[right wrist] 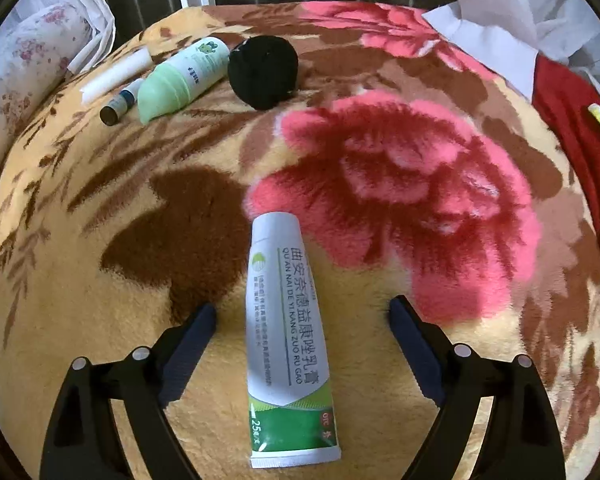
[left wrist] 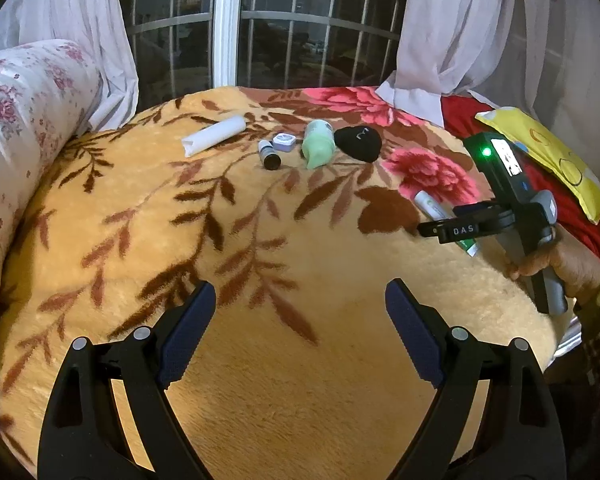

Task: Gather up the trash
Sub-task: 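Grasp the white-green ointment tube with the right gripper and lift it, then grasp the blue-labelled dropper bottle with the left gripper while the right holds the ointment tube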

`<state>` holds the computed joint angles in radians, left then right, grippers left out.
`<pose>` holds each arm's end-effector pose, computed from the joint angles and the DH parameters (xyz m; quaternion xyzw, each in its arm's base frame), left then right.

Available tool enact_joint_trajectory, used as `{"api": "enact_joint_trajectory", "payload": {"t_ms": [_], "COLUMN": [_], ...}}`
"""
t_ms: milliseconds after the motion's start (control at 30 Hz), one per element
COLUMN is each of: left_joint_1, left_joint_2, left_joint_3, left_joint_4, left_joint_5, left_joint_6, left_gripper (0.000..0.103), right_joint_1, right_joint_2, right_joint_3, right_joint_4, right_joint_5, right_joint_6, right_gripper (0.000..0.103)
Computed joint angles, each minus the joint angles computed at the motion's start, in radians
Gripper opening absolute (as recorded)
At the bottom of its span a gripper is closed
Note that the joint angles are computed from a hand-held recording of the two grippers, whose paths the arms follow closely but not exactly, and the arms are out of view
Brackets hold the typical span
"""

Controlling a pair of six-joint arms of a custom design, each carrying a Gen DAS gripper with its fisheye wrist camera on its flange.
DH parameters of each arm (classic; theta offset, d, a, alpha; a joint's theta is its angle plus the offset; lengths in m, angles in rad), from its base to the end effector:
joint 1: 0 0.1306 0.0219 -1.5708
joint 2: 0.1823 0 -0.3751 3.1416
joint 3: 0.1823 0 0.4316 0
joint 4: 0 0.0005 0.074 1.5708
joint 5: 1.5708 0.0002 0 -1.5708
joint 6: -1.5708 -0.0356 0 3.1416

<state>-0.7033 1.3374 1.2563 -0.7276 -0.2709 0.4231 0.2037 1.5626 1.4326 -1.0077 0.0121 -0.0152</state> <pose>0.3930 -0.3214 0.3918 0.0787 0.9178 -0.0907 0.3785 0.5492 0.1125 0.3445 -0.0906 0.9724 0.0176 0.2142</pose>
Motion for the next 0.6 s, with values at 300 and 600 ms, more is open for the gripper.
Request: {"api": "enact_joint_trajectory", "payload": {"t_ms": [300,600], "left_joint_1": [0.001,-0.003], "left_joint_2": [-0.008,-0.014], "left_joint_3": [-0.014,-0.021], "left_joint_4": [0.015,0.016], "left_joint_5": [0.024,0.03], "left_joint_6": [0.01,0.013], "left_gripper": [0.085,0.085], "right_joint_1": [0.009,0.002], "right_joint_2": [-0.004,-0.073], "right_joint_3": [-0.001,-0.058], "right_joint_4": [0.016,0.065], "right_joint_5": [0.039,-0.006], "right_joint_6": [-0.012,-0.002], "right_gripper": [0.037,0.031]}}
